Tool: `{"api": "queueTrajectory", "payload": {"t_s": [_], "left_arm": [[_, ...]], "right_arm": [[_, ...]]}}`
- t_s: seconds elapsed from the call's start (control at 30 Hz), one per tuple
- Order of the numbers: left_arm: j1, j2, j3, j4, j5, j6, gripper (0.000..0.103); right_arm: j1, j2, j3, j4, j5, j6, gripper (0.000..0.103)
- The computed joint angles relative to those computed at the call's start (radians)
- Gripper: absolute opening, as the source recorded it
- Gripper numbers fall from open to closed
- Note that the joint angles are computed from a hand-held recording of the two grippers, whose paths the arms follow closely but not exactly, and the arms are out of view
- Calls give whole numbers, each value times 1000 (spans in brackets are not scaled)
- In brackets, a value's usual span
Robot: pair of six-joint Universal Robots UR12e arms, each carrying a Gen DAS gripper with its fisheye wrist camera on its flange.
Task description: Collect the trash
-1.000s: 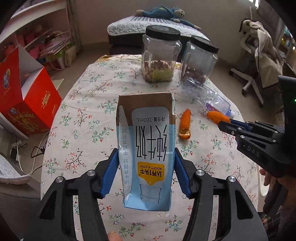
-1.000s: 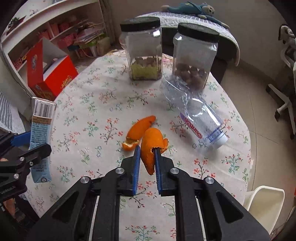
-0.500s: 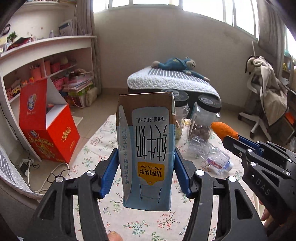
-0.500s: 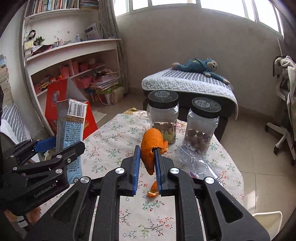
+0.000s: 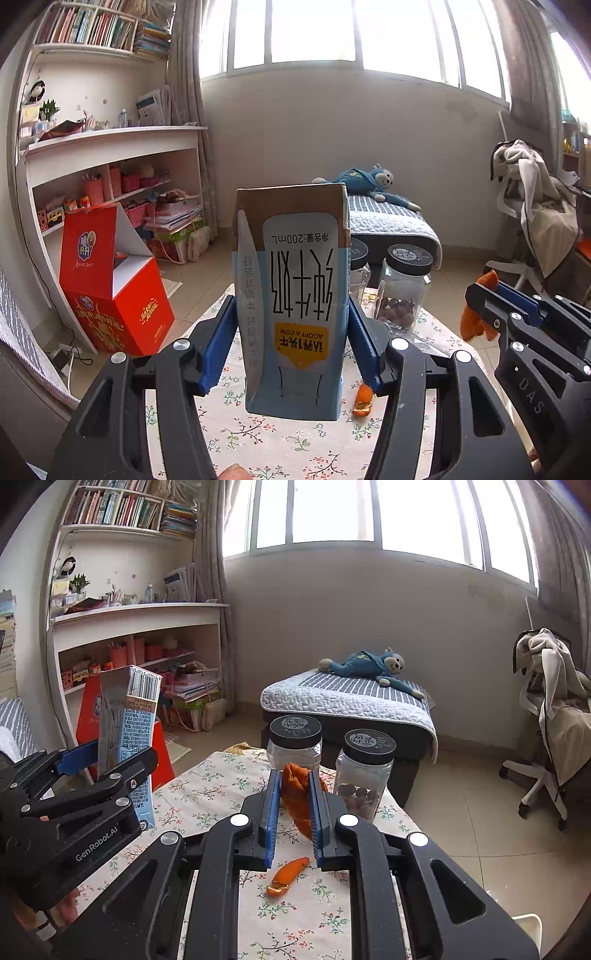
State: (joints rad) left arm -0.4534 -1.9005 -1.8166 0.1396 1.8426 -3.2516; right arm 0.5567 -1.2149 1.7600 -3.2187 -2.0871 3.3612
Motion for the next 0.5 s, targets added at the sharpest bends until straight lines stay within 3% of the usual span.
{"api": "queueTrajectory", "payload": {"t_s": [0.23,0.33,0.37,0.4,0.43,0.47,0.5], "left_arm": [[-19,-1,-1,25,1,3,57],[-26,-2,2,17,0,8,57],[-26,-2,2,13,-1,6,57],[-25,-2,2,7,-6,5,57],[-24,-2,1,2,-11,5,57],[-23,-3,1,-5,-13,9,57],[-22,-2,0,-18,-16,15,57]], "right_arm": [[-7,-42,47,-24,-26,29,14],[-21,-63,66,23,-20,68,14],[-33,-73,69,73,2,100,21],[-48,-81,68,160,39,143,38],[-64,-87,65,262,89,191,83],[-81,-88,63,359,146,233,94],[-96,-87,56,463,204,265,87]]}}
